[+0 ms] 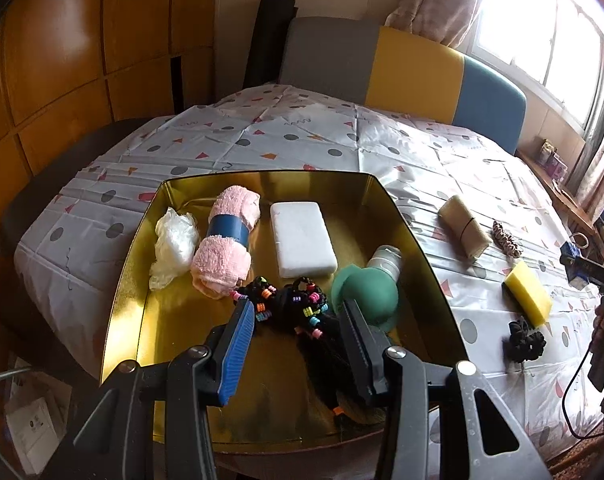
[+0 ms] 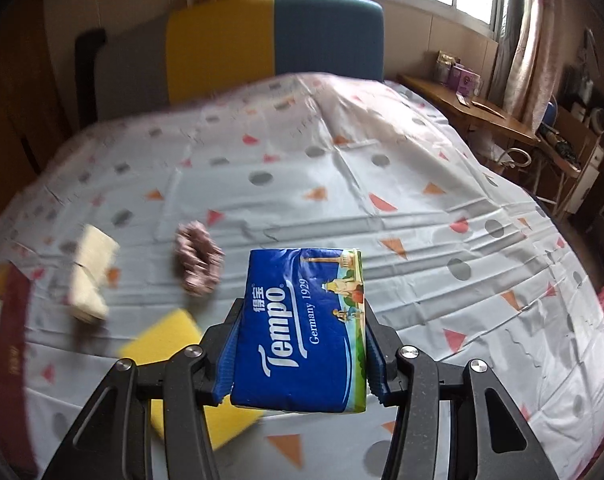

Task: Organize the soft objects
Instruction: 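Carry the Tempo pack into the gold tray and open the right gripper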

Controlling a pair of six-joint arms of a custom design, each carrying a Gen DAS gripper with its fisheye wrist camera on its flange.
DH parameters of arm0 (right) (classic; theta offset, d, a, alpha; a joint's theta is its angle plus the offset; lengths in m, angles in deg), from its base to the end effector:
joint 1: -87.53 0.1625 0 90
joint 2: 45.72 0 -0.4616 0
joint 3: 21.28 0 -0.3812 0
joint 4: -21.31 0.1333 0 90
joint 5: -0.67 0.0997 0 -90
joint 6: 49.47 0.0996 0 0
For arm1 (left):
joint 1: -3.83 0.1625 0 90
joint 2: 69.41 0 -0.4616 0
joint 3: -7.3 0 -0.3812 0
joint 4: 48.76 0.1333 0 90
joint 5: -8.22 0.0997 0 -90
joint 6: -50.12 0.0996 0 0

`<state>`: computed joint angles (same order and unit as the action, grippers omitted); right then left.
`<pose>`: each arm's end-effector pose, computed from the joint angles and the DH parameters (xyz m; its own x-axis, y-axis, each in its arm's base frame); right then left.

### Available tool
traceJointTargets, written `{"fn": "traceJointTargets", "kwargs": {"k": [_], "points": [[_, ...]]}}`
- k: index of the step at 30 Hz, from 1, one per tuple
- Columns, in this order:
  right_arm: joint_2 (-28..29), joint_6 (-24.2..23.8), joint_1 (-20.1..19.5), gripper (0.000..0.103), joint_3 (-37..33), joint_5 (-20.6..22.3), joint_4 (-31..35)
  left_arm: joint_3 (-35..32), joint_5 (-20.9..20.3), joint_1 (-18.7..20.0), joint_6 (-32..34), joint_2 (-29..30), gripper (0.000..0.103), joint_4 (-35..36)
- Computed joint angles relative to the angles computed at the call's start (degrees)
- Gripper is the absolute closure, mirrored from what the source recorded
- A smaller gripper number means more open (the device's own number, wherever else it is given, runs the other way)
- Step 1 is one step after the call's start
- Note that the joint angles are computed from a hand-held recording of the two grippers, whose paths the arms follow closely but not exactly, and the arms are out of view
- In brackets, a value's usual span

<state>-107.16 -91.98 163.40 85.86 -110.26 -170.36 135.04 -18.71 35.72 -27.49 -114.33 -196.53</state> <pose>-0.0565 -0.6249 0.3257 -0.7067 0.0130 0.7074 -0.4625 0.7481 -0.4758 -0.2611 -0.4240 0.0272 -0.7339 -0.3422 -0.5869 0.2444 0.6731 -0.6980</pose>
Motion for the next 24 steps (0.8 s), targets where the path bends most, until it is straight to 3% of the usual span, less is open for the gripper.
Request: {"fn": "traceJointTargets", "kwargs": {"k": [5, 12, 18, 24], "points": [[-2.7, -1.46, 2.6, 0.051, 4.84, 5.15, 1.46, -0.13, 1.13, -1.07, -1.05, -0.36, 0.058, 0.76], [-4.79, -2.36, 6.95, 0.051, 10.29, 12.51, 11.98, -0.03, 2.72, -1.55, -5.46, -2.53, 0.058, 5.84], [-2.63, -3.49, 12.24, 0.051, 14.26, 13.94, 16.3, 1.17, 4.71, -2.01, -14.69, -6.53, 0.058, 15.73], [1.72, -4.05, 16.34, 0.051, 15.5, 11.03, 19.24, 2.8, 4.83, -2.33, -29.25, -11.73, 0.058, 30.36]]}}
